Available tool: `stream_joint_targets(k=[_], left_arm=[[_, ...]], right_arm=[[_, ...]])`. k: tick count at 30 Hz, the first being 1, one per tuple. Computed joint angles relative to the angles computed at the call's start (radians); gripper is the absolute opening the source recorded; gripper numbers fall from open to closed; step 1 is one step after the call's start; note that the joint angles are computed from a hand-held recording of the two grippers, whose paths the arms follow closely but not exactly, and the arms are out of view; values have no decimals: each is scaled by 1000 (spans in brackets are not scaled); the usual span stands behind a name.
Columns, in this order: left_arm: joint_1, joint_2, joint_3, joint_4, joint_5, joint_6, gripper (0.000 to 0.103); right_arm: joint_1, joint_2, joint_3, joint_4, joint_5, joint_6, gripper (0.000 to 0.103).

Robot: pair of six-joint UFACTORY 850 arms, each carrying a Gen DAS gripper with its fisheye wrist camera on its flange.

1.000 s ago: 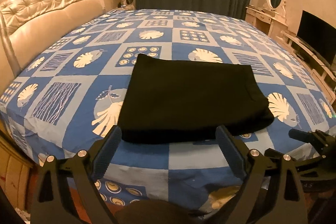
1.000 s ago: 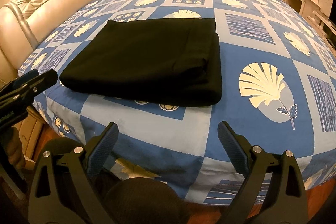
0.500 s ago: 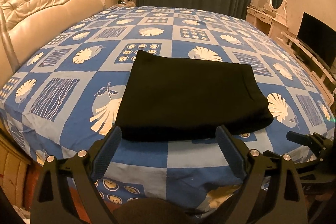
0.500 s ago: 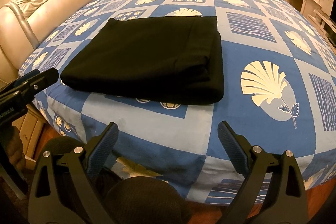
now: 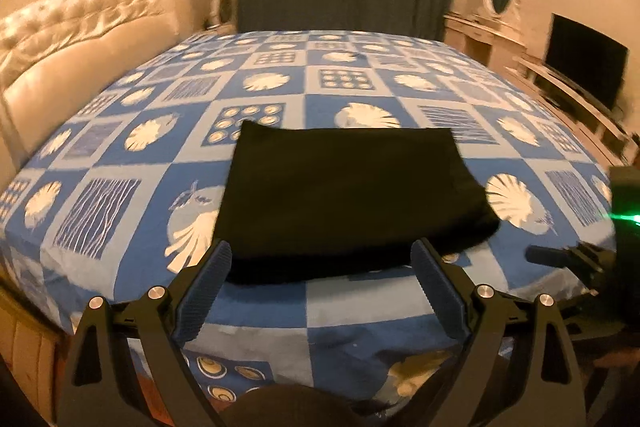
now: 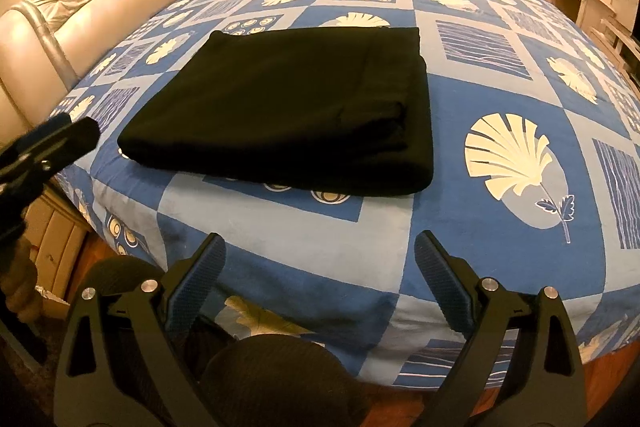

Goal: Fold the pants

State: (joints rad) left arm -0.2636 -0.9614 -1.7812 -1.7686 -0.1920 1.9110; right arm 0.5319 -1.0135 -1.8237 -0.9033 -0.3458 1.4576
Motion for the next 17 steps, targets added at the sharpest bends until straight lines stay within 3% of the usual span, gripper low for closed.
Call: stream_joint_targets(k=[4,7,12,17], left_arm=[[10,0,-13,157,-65,-164,90],[4,-1,-13,130,-37,-126,90],[2,-23,-47,362,-2,-400,90],[3,-30,-56,388,9,-431,90]], right_arm=[[0,-2,0,15,8,-13,95],[0,-3,0,27,11,-26,95],[0,-3,0,33,12,-30,95],[0,-3,0,36,13,-33,95]])
